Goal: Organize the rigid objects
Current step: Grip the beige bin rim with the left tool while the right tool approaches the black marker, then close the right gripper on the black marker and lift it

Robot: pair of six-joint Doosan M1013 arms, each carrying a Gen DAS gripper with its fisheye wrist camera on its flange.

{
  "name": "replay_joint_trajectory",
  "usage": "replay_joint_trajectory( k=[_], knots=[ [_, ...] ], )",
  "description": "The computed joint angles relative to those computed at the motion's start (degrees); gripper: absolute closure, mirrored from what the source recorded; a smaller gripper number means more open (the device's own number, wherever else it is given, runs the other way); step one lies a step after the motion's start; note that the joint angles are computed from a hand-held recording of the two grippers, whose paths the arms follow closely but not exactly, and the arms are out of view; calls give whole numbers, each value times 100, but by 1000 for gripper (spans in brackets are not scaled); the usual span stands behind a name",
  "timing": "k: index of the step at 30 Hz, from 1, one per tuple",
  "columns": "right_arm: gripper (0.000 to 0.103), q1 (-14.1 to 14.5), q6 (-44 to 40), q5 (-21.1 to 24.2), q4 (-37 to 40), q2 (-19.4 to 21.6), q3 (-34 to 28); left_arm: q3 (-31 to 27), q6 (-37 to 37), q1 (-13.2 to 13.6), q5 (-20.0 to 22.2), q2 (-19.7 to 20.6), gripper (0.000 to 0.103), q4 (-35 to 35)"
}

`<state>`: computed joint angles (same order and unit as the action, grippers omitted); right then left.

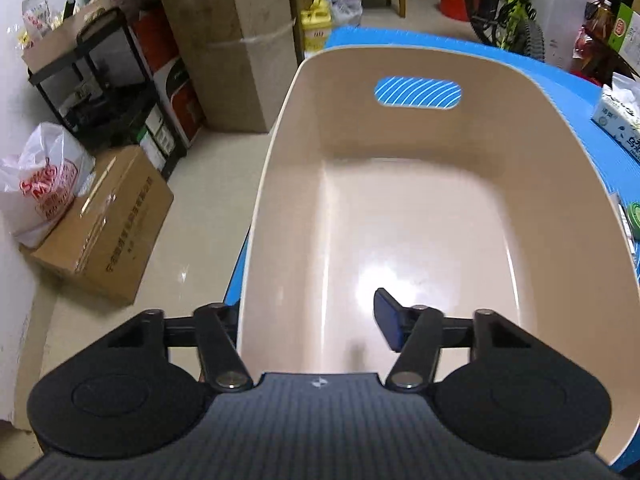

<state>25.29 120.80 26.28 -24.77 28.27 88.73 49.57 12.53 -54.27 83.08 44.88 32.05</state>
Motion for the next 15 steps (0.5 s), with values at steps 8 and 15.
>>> replay_joint_trajectory(
  k=[8, 15],
  knots=[
    [35, -36, -242, 308, 436, 60, -122, 199, -127, 64, -23, -107, 78, -197],
    [54, -51, -651, 349, 875, 82, -199, 365, -231, 106, -163, -203, 94, -319]
  ],
)
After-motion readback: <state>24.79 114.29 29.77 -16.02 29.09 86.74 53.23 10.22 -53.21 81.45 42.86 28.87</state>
